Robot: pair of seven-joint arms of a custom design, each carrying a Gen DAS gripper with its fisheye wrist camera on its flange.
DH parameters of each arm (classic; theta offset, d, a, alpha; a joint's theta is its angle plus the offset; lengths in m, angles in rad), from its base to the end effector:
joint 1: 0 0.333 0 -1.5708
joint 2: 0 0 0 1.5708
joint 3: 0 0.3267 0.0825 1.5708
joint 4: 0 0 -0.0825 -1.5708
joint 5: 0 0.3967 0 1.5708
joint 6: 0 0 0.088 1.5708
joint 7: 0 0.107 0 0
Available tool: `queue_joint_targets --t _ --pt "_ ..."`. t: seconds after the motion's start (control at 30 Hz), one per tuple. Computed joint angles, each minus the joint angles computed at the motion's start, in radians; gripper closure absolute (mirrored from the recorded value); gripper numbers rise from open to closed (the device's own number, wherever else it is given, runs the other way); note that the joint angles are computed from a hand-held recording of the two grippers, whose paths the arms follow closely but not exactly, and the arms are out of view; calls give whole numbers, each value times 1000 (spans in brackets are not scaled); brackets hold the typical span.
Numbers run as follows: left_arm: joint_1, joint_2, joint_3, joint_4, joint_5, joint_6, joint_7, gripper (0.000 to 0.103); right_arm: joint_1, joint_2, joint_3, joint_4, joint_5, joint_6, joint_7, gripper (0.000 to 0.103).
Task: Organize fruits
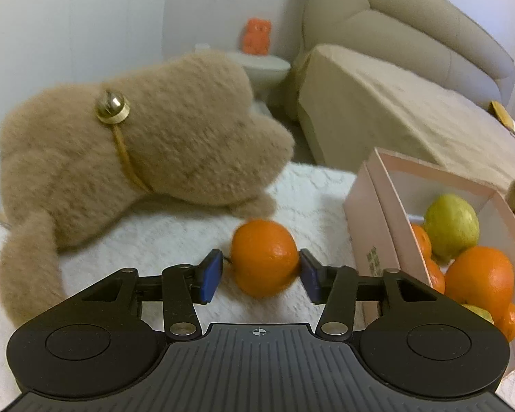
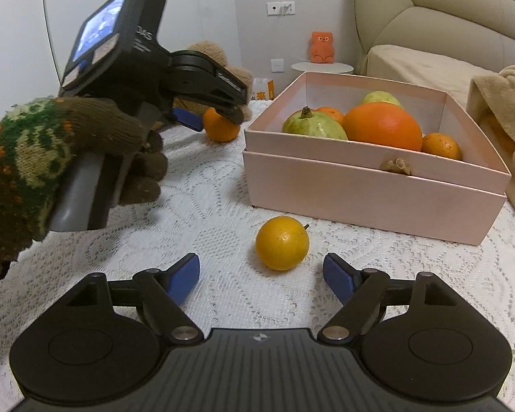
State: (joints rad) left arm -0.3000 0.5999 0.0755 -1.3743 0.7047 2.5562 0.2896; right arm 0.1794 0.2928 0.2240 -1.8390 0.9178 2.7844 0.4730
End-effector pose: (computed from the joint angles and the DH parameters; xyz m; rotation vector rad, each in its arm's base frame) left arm 0.7555 -0.1969 0.4327 -2.1415 1.2031 -0.6869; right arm 0.6422 0.2211 0.4364 -2.0884 0.9739 -0.3140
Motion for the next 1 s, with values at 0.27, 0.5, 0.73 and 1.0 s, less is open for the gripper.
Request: queue_joint_targets --t 0.27,0.5,0.73,1.0 --pt "1 -25 5 -38 18 20 -30 52 0 -1 0 -1 -1 0 1 23" --pt "-3 -88 0 -128 59 65 -46 52 0 -1 0 0 -2 0 3 23" --pt "-6 -234 -14 -332 163 173 -146 53 2 0 -1 0 -9 3 12 20" --pt "31 -346 -71 -490 253 220 -241 53 0 2 1 0 -10 5 11 20"
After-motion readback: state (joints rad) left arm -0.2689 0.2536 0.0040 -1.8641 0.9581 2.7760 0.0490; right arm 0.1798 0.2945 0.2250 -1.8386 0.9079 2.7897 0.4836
